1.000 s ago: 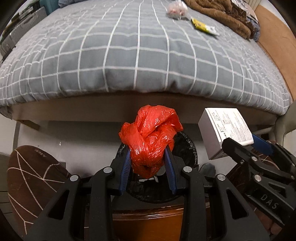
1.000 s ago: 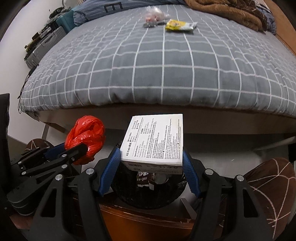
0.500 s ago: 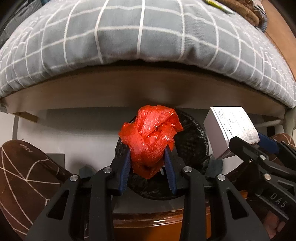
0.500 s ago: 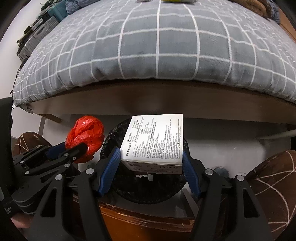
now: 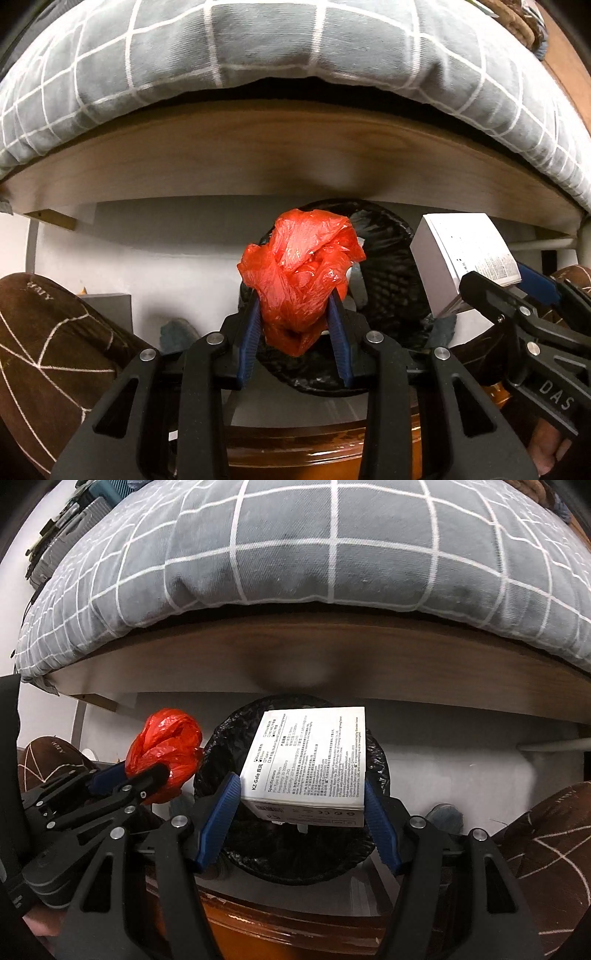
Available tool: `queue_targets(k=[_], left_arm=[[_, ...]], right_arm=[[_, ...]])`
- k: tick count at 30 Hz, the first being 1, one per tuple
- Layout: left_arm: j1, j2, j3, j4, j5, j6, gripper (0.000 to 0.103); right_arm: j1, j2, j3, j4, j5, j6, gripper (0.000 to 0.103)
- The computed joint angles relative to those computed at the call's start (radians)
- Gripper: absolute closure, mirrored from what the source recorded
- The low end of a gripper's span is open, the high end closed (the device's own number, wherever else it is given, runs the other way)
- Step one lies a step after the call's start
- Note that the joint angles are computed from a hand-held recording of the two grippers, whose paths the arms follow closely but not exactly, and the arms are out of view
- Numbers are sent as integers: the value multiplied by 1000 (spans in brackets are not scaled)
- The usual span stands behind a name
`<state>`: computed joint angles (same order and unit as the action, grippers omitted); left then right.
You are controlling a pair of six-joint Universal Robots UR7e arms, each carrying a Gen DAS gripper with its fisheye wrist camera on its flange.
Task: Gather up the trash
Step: 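Carry the red bag and white box down toward the trash bin, then open the right tool over the bin while the left tool drops the red bag in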
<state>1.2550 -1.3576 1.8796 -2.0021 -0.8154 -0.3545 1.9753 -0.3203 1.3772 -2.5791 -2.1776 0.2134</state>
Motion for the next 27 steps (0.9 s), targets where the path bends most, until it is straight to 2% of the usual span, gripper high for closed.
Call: queue_targets(k=[12,20,27], left_arm=[[-5,14,-19,34,1,-37,69],[-11,14,-23,25,-6,-25,69],[-31,35,-14,8,-14,-1,69]], right_arm=[[4,39,-36,6,-7,-13,39],[16,22,-20,-25,-41,-10,15],[6,-42,65,-84,-104,2,8]])
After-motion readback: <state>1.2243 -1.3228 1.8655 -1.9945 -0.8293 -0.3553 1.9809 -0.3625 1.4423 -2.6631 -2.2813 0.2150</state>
